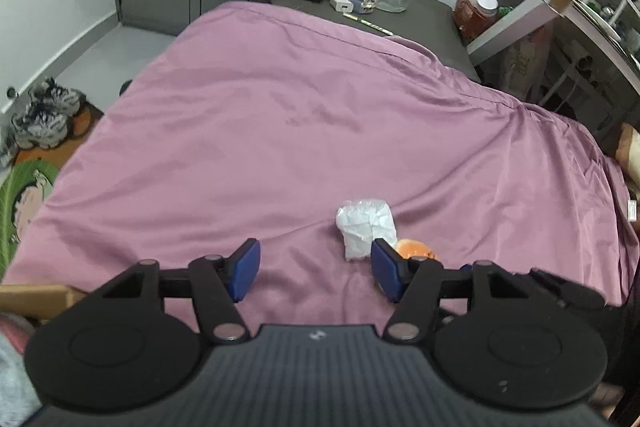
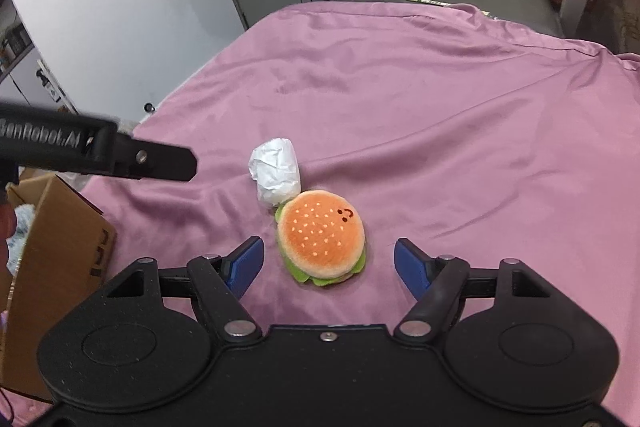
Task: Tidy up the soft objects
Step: 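Close the right gripper on the burger plush while the left gripper grasps the white tissue ball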
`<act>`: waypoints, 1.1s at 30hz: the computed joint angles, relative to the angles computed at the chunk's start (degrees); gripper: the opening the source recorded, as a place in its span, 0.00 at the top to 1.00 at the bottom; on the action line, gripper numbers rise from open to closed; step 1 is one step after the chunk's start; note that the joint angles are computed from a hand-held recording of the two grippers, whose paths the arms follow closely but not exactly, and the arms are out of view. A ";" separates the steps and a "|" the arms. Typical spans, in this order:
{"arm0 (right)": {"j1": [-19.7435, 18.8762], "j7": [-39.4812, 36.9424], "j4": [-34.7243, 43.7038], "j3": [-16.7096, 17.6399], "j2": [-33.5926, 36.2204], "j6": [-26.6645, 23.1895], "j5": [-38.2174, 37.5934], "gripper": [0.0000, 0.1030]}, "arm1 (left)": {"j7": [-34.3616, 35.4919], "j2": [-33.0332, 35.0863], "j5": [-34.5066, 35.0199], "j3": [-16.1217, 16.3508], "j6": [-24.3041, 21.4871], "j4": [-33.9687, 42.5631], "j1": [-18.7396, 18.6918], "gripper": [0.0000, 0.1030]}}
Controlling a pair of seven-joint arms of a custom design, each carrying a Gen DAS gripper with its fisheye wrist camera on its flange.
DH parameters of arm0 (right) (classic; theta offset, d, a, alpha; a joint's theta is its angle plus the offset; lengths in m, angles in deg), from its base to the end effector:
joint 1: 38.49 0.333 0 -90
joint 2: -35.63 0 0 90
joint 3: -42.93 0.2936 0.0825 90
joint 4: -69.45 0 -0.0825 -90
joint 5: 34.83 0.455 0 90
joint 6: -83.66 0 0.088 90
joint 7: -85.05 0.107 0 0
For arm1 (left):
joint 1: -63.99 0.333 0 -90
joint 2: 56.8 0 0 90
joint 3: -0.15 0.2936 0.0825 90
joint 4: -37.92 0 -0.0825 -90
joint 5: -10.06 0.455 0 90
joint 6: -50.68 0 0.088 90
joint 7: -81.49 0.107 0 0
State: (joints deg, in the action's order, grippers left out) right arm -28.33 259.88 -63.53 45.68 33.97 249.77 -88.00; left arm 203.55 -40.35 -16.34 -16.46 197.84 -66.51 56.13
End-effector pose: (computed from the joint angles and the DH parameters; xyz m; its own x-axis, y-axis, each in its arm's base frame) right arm 0.5621 0.1779 0.3347 -0.3166 -0.9222 -0.2221 -0.6802 0.3839 -0.6245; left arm 0.6630 -0.2811 0.3776 -0.6193 -0.7586 0.2024 -0.7189 0.4442 -0.5348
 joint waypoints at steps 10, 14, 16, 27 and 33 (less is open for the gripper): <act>1.72 -0.49 3.72 -3.02 5.49 3.65 -0.56 0.56 | -8.12 7.42 5.63 0.15 -2.74 7.10 -2.35 0.41; 2.39 4.00 2.44 -4.07 4.03 3.72 -4.47 0.58 | -8.55 8.63 6.01 -0.93 -1.79 7.72 -2.30 0.41; 2.12 2.79 1.16 -3.40 2.53 1.94 -2.83 0.58 | -8.66 9.22 6.11 -1.35 -1.56 7.98 -2.46 0.41; -3.36 5.25 -7.01 1.33 -5.45 0.18 -0.97 0.58 | -10.56 12.15 6.04 -2.67 -0.80 9.00 -3.07 0.41; -6.00 12.97 -8.93 3.35 -7.23 1.03 -5.77 0.58 | -7.63 12.92 -4.16 -6.20 -0.77 8.74 1.98 0.58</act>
State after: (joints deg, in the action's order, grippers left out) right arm -34.33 272.85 -72.46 49.03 26.74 250.80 -93.77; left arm 195.92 -27.43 -20.50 -22.66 197.07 -57.77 58.10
